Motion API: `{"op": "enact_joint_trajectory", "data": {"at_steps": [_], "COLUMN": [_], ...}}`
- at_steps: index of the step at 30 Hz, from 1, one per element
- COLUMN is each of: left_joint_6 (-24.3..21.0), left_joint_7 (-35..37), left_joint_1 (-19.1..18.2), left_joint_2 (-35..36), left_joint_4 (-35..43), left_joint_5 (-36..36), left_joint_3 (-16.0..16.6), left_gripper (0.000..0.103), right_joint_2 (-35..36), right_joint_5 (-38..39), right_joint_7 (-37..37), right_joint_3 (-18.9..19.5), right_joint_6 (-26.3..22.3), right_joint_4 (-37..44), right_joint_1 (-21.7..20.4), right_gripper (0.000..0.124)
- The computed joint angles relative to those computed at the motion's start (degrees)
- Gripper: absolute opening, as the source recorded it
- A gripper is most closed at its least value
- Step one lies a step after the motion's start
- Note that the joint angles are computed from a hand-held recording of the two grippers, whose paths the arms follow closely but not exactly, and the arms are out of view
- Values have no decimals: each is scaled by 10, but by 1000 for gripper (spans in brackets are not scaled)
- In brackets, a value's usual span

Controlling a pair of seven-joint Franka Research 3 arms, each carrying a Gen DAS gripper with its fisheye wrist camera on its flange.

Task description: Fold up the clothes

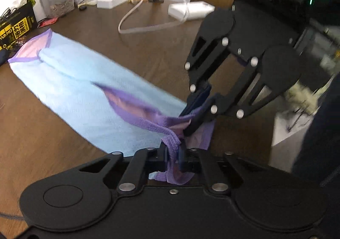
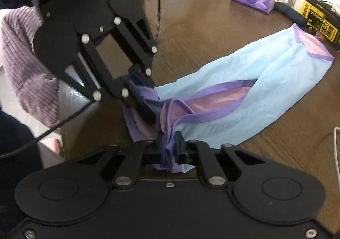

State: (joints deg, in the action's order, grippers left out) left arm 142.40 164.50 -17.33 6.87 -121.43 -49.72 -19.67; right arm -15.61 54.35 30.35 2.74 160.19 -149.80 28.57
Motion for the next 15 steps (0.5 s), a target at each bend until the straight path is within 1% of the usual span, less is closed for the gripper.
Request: {"op": "enact_joint_trajectory", "data": {"at_steps": [2, 4, 5, 7, 9, 10, 11, 12, 13, 14, 15], "left_joint_6": [-13, 0, 16, 55, 82, 96, 108, 125, 142, 151, 153], "left_joint_7": [-15, -22, -35, -79, -131, -165, -206, -256, -316, -368, -412], "left_joint_1": [7, 12, 11, 6, -3, -13, -28, -50, -80, -101, -115], "left_joint_2": [18, 40, 59, 109, 155, 175, 195, 209, 221, 229, 235], "left_joint_4": [39, 69, 91, 140, 182, 201, 220, 234, 244, 252, 258], "left_joint_5": [-3, -4, 6, 45, 84, 113, 149, 191, 241, 276, 299], "left_joint_3": [5, 3, 2, 1, 4, 12, 25, 47, 78, 103, 120], "left_gripper": [8, 8, 8, 8, 9, 9, 10, 13, 19, 22, 34], "right_joint_2": [-1, 8, 26, 60, 116, 139, 157, 174, 190, 206, 205], "right_joint_5": [-9, -13, -21, -38, -81, -95, -100, -106, -125, -149, -147], "right_joint_7": [-4, -11, -14, -12, 6, 15, 15, 16, 34, 58, 58], "right_joint_3": [-12, -22, -25, -25, -20, -17, -10, -4, 1, 4, 11], "right_joint_6": [-24, -40, -39, -37, -23, -20, 1, 24, 43, 60, 71], "right_joint_4": [17, 41, 63, 100, 149, 168, 177, 185, 191, 197, 194], "right_joint_1": [-11, -24, -35, -56, -81, -91, -97, -102, -106, -109, -114], "right_gripper": [10, 11, 11, 11, 11, 13, 16, 26, 37, 44, 60]}}
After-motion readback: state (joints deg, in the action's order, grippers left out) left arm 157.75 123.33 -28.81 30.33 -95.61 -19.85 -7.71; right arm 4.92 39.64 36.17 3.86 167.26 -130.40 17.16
